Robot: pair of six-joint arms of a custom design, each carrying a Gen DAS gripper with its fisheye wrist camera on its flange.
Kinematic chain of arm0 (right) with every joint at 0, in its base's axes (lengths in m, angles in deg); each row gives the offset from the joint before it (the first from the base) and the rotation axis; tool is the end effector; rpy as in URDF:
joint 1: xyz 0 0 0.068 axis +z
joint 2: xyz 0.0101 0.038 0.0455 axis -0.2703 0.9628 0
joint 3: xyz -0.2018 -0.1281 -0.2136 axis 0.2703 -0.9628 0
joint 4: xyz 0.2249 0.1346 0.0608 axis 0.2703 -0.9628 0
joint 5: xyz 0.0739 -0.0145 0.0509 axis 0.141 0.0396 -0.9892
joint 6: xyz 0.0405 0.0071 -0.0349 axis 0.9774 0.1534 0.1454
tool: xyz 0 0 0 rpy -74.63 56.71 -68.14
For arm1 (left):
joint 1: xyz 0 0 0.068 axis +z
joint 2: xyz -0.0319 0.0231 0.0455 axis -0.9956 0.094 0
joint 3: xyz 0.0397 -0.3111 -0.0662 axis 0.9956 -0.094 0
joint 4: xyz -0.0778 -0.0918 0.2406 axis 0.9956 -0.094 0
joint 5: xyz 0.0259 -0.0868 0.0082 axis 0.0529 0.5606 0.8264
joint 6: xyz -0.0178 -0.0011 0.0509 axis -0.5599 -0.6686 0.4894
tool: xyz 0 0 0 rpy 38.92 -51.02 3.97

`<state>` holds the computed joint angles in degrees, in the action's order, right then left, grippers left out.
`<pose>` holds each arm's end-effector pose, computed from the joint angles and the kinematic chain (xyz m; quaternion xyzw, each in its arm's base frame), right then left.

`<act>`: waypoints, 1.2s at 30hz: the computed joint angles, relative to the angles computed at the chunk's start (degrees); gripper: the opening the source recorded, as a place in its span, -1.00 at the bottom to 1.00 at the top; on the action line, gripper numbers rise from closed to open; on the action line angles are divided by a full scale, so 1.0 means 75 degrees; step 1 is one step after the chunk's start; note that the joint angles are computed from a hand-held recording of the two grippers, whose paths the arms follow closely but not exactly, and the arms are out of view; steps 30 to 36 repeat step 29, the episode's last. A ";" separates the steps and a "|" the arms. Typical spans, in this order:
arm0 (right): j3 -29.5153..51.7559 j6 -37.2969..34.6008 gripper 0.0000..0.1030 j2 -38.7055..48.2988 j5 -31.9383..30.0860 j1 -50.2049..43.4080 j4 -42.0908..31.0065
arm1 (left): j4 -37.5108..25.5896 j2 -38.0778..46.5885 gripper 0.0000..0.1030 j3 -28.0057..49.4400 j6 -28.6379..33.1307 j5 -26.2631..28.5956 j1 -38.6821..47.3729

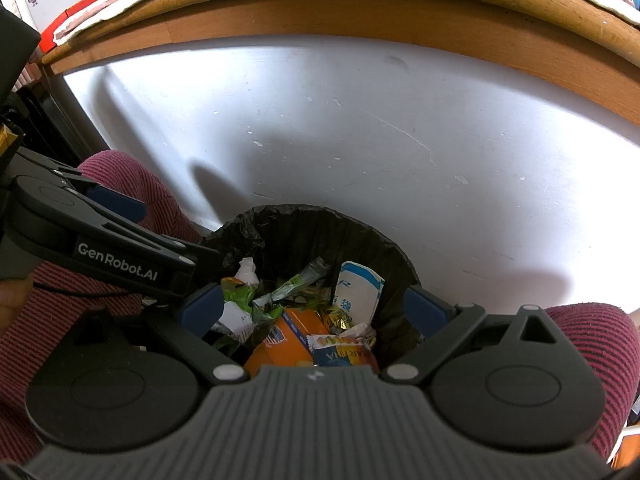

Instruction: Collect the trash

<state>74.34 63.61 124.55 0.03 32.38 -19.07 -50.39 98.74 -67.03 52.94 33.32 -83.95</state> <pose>0.1606 0.1725 0.1723 -0.1347 0.9568 0.1146 0.2305 0.1926 0.0000 0.1138 0.0631 0.9829 -0.0197 0.1716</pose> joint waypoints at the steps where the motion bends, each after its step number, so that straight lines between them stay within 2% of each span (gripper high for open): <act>1: 0.0005 0.0004 0.95 0.0004 0.0004 0.0003 -0.0004 | 0.0002 0.0012 0.73 0.0007 0.0006 0.0012 0.0013; 36: 0.0015 0.0013 0.95 0.0014 0.0019 0.0021 0.0001 | -0.0038 -0.0029 0.73 0.0012 -0.0040 0.0079 0.0029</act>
